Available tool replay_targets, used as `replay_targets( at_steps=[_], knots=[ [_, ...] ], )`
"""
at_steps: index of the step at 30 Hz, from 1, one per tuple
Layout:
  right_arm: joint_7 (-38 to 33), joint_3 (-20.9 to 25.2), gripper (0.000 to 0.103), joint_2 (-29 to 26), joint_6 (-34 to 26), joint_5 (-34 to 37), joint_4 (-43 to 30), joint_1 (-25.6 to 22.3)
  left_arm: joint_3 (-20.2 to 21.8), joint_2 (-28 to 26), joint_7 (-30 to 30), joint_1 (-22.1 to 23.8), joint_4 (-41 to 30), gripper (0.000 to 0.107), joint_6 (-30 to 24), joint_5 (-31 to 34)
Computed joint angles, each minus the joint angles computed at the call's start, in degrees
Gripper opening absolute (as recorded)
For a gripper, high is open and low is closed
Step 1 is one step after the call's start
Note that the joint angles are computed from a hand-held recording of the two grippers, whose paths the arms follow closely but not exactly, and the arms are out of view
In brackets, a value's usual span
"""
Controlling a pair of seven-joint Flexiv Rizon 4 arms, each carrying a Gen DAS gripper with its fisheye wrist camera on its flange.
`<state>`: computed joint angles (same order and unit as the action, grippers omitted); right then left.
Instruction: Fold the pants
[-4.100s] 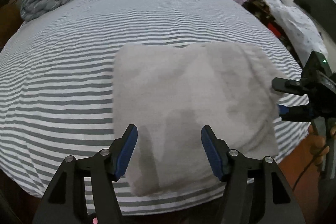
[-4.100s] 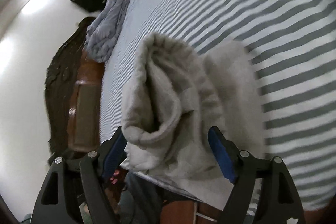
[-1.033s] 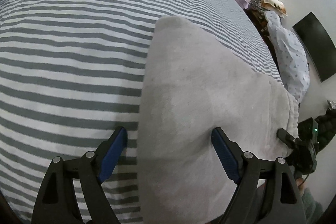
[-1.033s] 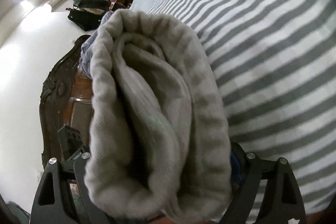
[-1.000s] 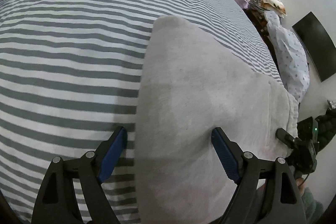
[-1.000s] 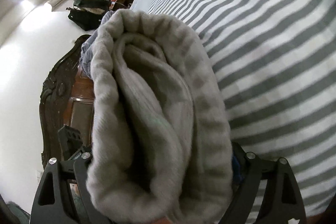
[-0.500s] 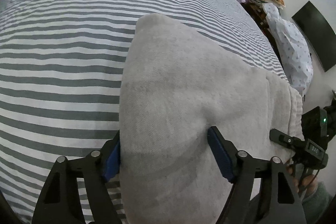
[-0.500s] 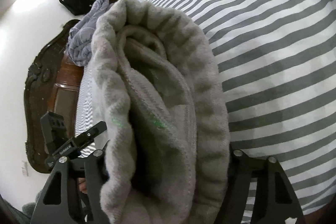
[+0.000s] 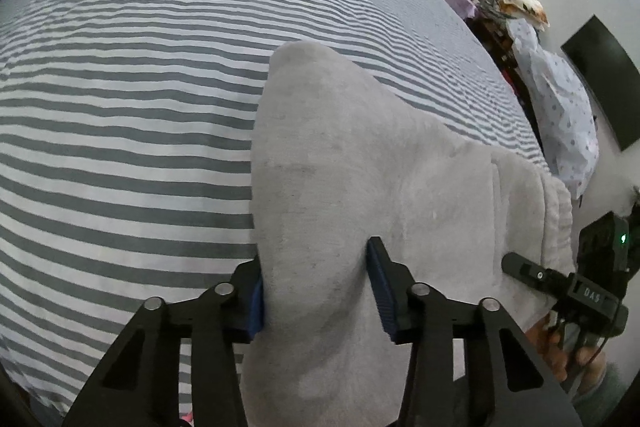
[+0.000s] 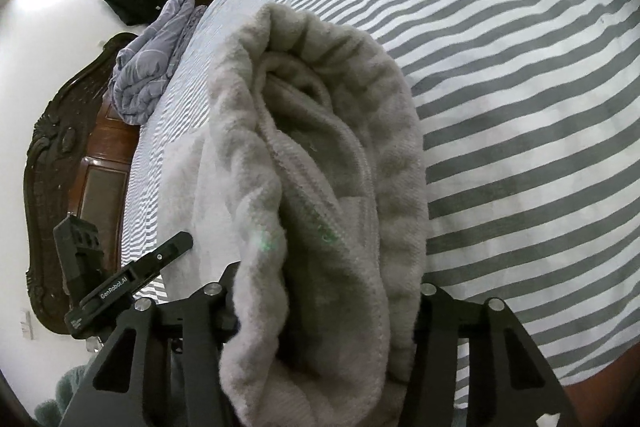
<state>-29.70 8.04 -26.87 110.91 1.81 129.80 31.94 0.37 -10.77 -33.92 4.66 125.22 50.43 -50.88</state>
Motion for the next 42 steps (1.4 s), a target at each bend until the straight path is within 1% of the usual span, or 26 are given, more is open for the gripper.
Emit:
replay_targets(
  at_steps=[3,6,8,9,11,12,14,15,16,17,19,20,21,23,24,26,27,30,33,38,42],
  knots=[
    [-0.45,-3.89,0.045,1.76,-2.16,1.76,-0.41,4.55,0.02,0.22,0.21,0.09,-0.10,0.039,-0.22,-0.25],
    [-0.90,-6.00,0.044,2.92,-3.55,2.25,-0.50,6.63,-0.08,0.76,1.45,-0.10,0.31,0.036,0.19,-1.37],
    [-1.09,-6.89,0.043,3.74,-4.35,2.29,-0.37,7.64,0.05,1.08,1.61,0.02,0.35,0.035,-0.54,-2.30],
    [-1.28,-8.07,0.043,4.36,-4.26,2.76,0.32,9.02,0.18,1.12,1.77,0.14,0.20,0.035,-1.02,-2.50],
    [-1.63,-9.29,0.043,5.13,-4.91,2.77,0.25,10.35,0.18,1.68,2.72,0.19,0.19,0.034,-1.71,-3.94],
    [-1.68,-11.13,0.043,5.83,-5.59,3.08,0.06,12.34,0.14,1.90,3.39,0.02,0.17,0.033,-1.55,-4.49],
    [-1.84,-12.06,0.042,6.63,-6.50,2.46,-0.47,13.20,0.13,2.38,4.53,-0.28,-0.02,0.033,-1.63,-5.39],
    [-2.03,-13.91,0.042,7.31,-7.42,1.99,-0.86,14.99,0.20,2.57,4.76,-0.40,-0.12,0.033,-1.76,-5.69],
    [-1.97,-14.36,0.042,7.65,-7.83,1.37,-1.23,15.44,0.26,2.75,4.73,-0.47,-0.43,0.033,-2.18,-5.81],
    [-2.20,-13.39,0.042,8.14,-7.56,0.70,-0.74,14.29,0.32,2.85,4.78,-0.56,-0.71,0.032,-2.44,-5.94],
    [-2.46,-14.20,0.042,8.52,-9.37,-1.24,-2.30,14.66,0.40,3.13,5.41,-0.70,-1.36,0.032,-2.00,-6.77],
    [-2.37,-14.19,0.042,8.38,-9.33,-2.10,-2.81,14.45,0.40,3.05,5.50,-0.77,-1.71,0.032,-1.74,-7.23],
    [-2.19,-13.82,0.042,8.15,-9.55,-2.84,-3.68,13.88,0.47,2.87,5.61,-0.60,-2.33,0.032,-1.83,-7.83],
    [-1.98,-10.94,0.042,6.97,-9.37,-4.15,-6.10,10.64,0.69,2.15,5.56,0.16,-4.17,0.032,-2.54,-8.81],
    [-1.92,-10.27,0.042,6.49,-9.66,-4.78,-7.27,9.79,0.83,1.52,5.43,0.76,-5.58,0.032,-2.88,-9.22],
    [-2.14,-7.00,0.042,4.77,-10.24,-6.35,-10.57,6.24,0.87,0.17,5.08,1.74,-7.97,0.032,-3.01,-9.47],
    [-2.37,-4.77,0.042,3.42,-10.96,-7.35,-13.13,3.92,0.84,-0.27,5.00,2.18,-8.72,0.032,-3.02,-9.58],
    [-3.06,-0.60,0.042,0.30,-11.96,-9.41,-18.26,-0.11,0.75,-2.37,4.87,4.01,-12.28,0.032,-2.62,-9.45],
    [-4.38,4.58,0.042,-4.42,-13.85,-11.50,-25.55,-4.47,0.47,-4.58,4.95,5.83,-15.62,0.032,-1.62,-8.69],
    [-7.92,11.54,0.041,-12.46,-18.14,-13.20,-37.13,-9.46,-0.65,-9.27,3.74,8.48,-21.79,0.032,0.11,-6.21],
    [-10.92,13.84,0.041,-17.67,-22.33,-12.51,-45.09,-10.32,-1.84,-13.35,2.08,10.34,-26.01,0.032,0.90,-3.70]
  ],
)
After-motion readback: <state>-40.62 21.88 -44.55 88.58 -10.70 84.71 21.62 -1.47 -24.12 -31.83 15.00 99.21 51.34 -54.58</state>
